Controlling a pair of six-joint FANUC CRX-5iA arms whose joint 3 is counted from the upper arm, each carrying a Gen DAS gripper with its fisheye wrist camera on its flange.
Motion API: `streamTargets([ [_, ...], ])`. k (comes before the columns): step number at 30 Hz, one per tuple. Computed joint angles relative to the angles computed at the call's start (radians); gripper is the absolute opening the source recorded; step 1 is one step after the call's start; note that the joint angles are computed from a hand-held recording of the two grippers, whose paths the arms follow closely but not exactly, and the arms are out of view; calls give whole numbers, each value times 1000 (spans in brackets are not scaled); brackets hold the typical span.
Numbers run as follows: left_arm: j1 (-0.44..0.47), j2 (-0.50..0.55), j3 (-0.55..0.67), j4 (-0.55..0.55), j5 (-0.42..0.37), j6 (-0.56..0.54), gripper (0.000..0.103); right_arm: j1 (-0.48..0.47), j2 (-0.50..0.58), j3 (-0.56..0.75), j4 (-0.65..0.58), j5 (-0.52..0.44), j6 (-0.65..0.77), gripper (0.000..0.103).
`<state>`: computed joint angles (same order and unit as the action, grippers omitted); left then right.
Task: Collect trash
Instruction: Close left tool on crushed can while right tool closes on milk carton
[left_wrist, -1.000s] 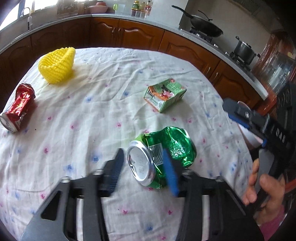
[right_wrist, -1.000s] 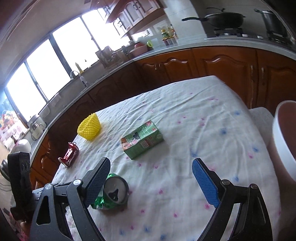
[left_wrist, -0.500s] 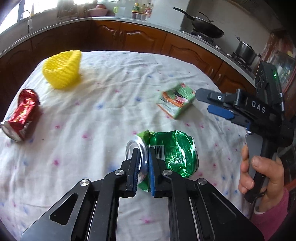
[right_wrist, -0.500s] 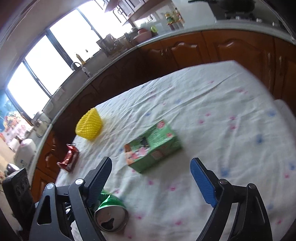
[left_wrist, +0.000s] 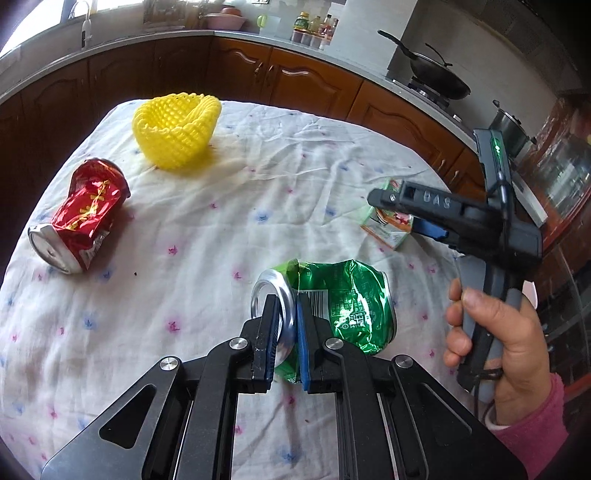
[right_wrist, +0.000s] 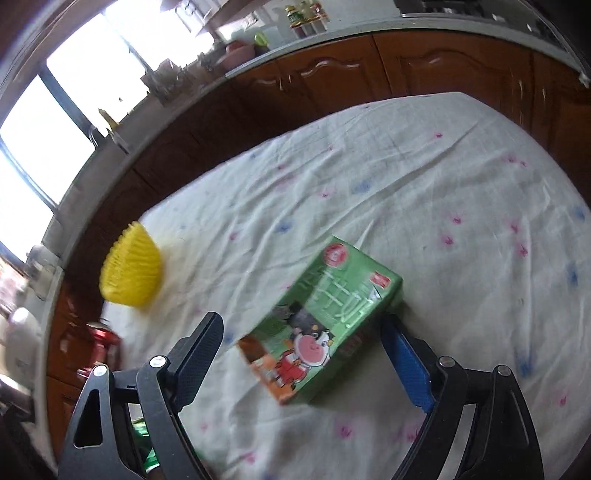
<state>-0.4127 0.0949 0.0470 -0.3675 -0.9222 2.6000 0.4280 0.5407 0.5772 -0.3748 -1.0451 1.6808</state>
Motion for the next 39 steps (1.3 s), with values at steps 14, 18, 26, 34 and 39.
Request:
streamTargets([
  [14,-9,12,19,3,28,-15,8,-77,-62,-36,-46,-45,193,27],
  [18,-15,-2,12,-16,13,13,8,-87,-57,-24,-102,-48,174,56],
  [26,-19,-12,13,-29,10,25,8,-9,-65,-103,42,83,108,54],
  [34,-35,29,71,-26,24,-9,8,-109,-139,-133,-109,62,228,49],
  [39,-58,85,147,-21,25,-54,8,-184,-184,-154,-181,30,272,49],
])
